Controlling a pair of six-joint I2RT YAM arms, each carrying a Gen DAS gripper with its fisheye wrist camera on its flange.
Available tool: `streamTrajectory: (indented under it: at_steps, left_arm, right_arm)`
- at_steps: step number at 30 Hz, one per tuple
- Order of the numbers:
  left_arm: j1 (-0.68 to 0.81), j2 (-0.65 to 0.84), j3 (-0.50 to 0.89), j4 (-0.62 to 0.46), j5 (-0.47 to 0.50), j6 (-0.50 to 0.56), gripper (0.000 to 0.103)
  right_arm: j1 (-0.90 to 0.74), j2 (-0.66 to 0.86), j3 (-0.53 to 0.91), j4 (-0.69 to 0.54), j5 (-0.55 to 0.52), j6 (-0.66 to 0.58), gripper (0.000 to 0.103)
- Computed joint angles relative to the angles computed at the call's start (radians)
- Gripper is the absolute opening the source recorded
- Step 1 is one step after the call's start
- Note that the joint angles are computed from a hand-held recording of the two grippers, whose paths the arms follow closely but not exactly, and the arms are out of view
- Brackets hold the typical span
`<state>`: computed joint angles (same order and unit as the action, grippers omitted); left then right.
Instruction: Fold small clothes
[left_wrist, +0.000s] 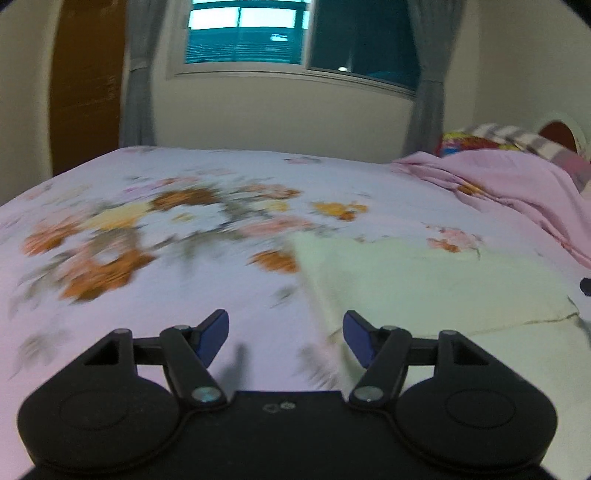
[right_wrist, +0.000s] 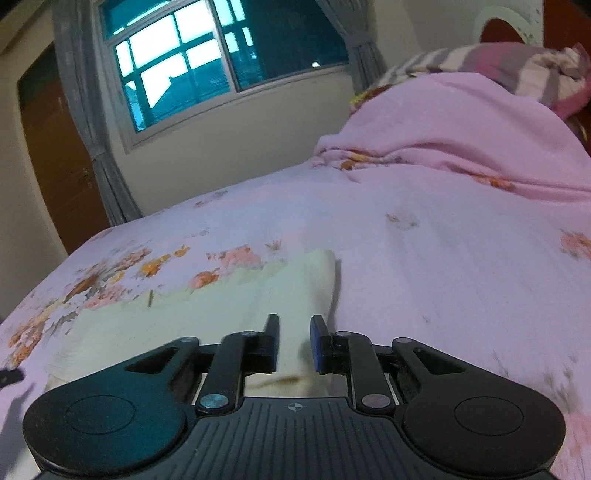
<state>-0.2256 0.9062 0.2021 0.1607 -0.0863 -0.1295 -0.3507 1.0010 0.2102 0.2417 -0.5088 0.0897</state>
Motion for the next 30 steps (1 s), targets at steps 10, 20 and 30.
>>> streamTrajectory:
  at_steps: [10,20,30]
  left_arm:
    - [-0.040,0.423,0.128,0.210,-0.055,-0.024,0.067]
    - [0.000,0.562,0.246,0.183,-0.049,-0.007,0.067]
    - [-0.001,0.659,0.345,0.173,-0.061,0.012,0.071]
  right_arm:
    - [-0.063,0.430,0.114,0.155,0.066,-0.122,0.002]
    - [0.059,0.594,0.284,0.069,0.084,-0.095,0.002]
    - [0.111,0.668,0.391,0.153,0.141,-0.033,0.002]
